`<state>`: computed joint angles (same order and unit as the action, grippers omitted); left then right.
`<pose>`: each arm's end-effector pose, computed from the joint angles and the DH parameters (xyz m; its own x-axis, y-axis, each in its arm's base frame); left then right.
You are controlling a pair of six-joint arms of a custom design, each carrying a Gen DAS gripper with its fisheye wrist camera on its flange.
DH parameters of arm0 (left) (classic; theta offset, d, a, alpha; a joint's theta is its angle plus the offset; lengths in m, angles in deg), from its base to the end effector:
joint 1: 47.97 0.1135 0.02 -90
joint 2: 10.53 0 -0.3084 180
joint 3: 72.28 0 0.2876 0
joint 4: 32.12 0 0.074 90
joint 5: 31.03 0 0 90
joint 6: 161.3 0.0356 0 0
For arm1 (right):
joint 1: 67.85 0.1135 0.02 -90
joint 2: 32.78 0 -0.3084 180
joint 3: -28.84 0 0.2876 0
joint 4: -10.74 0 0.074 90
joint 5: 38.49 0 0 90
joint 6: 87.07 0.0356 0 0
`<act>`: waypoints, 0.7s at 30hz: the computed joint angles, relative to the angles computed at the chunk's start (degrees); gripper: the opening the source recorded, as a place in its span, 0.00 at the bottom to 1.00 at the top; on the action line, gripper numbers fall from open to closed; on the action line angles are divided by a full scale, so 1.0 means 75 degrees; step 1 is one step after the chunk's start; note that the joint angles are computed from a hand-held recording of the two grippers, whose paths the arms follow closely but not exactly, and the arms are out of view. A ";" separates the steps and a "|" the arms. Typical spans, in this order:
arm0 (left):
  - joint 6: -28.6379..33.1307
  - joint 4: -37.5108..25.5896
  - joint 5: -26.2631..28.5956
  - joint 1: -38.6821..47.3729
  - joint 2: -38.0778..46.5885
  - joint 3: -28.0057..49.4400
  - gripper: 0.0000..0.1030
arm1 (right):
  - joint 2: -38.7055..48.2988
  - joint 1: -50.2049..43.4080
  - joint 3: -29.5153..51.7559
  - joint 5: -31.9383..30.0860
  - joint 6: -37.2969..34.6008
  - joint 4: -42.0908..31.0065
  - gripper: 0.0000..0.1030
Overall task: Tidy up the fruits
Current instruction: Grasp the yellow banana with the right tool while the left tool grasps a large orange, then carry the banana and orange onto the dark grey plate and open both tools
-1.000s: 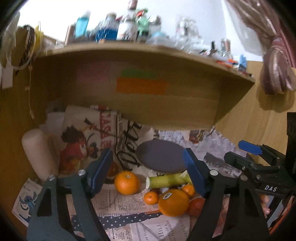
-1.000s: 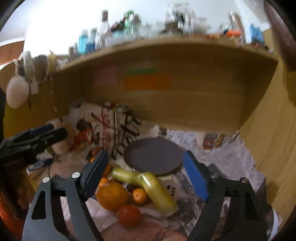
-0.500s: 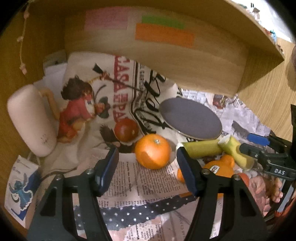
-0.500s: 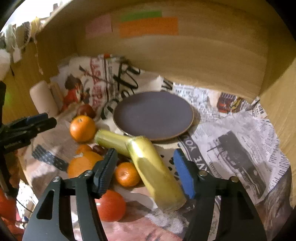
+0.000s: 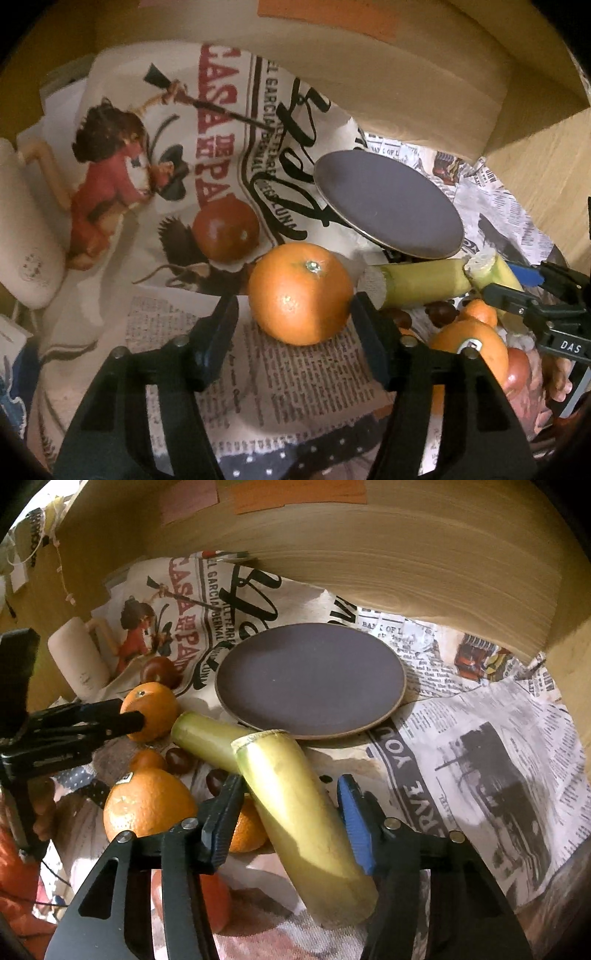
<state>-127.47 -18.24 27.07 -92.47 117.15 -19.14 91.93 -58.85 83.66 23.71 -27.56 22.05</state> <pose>0.2530 -0.2223 -0.0105 -0.6870 -0.3136 -0.6555 -0.2880 0.9457 -0.1506 0.3426 0.0711 0.0069 -0.5343 -0.5390 -0.6512 -0.7538 0.6524 0.0785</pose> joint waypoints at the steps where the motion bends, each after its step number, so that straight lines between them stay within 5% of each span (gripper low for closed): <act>1: 0.0046 0.0061 0.0084 0.0053 0.0033 0.0008 0.63 | 0.0013 0.0008 0.0043 -0.0017 -0.0024 -0.0072 0.46; 8: 0.0351 -0.0208 0.0477 0.0363 0.0325 0.0468 0.63 | -0.0046 -0.0055 0.0155 0.0035 0.0063 -0.0184 0.33; 21: 0.0529 -0.0180 0.0562 0.0503 0.0505 0.0634 0.63 | 0.0177 -0.0512 0.0684 0.0522 -0.0005 -0.0947 0.33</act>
